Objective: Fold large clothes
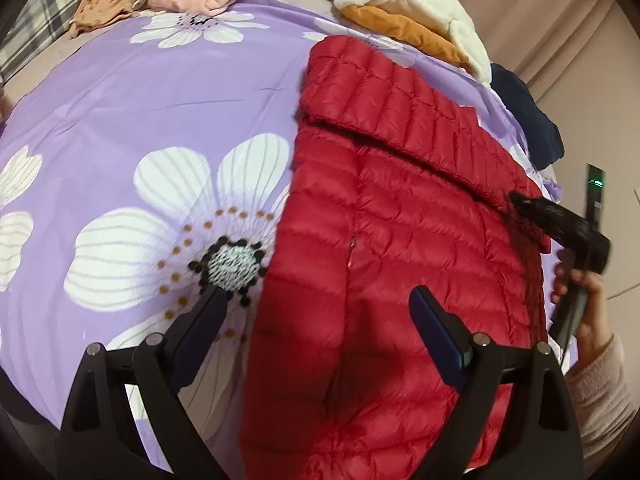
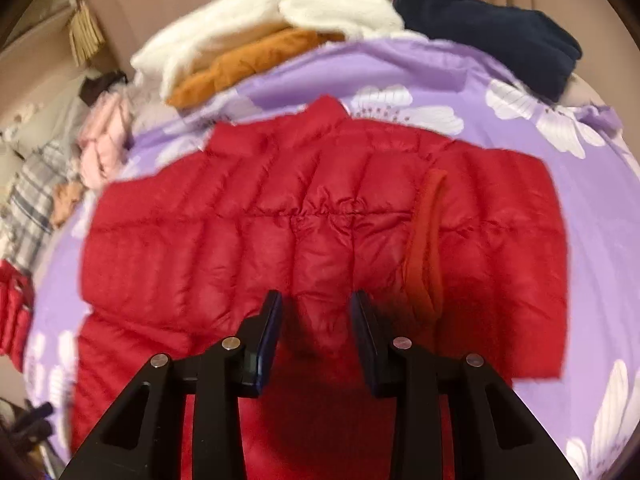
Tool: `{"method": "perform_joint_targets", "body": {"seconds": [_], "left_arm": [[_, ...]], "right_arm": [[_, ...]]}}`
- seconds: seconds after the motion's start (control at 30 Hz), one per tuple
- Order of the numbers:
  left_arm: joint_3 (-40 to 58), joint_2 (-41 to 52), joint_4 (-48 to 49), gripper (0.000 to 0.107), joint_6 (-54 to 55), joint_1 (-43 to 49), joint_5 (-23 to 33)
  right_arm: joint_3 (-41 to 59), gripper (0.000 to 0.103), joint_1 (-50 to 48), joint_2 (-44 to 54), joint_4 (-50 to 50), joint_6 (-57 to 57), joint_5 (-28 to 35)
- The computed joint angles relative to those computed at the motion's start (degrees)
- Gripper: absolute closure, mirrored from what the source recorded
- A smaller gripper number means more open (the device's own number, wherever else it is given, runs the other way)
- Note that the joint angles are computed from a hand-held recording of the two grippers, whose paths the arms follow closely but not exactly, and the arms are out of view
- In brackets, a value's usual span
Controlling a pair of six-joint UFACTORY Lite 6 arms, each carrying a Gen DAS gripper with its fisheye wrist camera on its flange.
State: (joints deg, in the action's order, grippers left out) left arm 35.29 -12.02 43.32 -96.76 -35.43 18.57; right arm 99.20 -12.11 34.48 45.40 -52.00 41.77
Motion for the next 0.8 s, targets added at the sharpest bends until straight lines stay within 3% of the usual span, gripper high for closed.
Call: {"method": "perform_joint_targets", "body": {"seconds": [0.07,0.27,0.4,0.8], "left_arm": [[-1.21,-1.44,0.59,0.014,-1.65,-0.39,-0.07],[-3.84,-5.83,1.42,0.014,-5.11,-3.63,2.7],[-6.52,-9.03,1.8,0.014,-8.05,-6.13,3.64],[-16.79,-17.57,3.69,0.014,-16.64,-8.65,-0.07]], "right_arm": [[-6.22,0.057,-2.38,-5.56,4.65,-4.49,2.01],[-17.86,0.053,-12.85,-15.22,9.29,-12.05,10.04],[-19.59,0.043,-20.21,-15.51,9.13,-12.64,16.44],[-22.0,0.04,-33.8,-11.47,5.63,-14.08,24.67]]}}
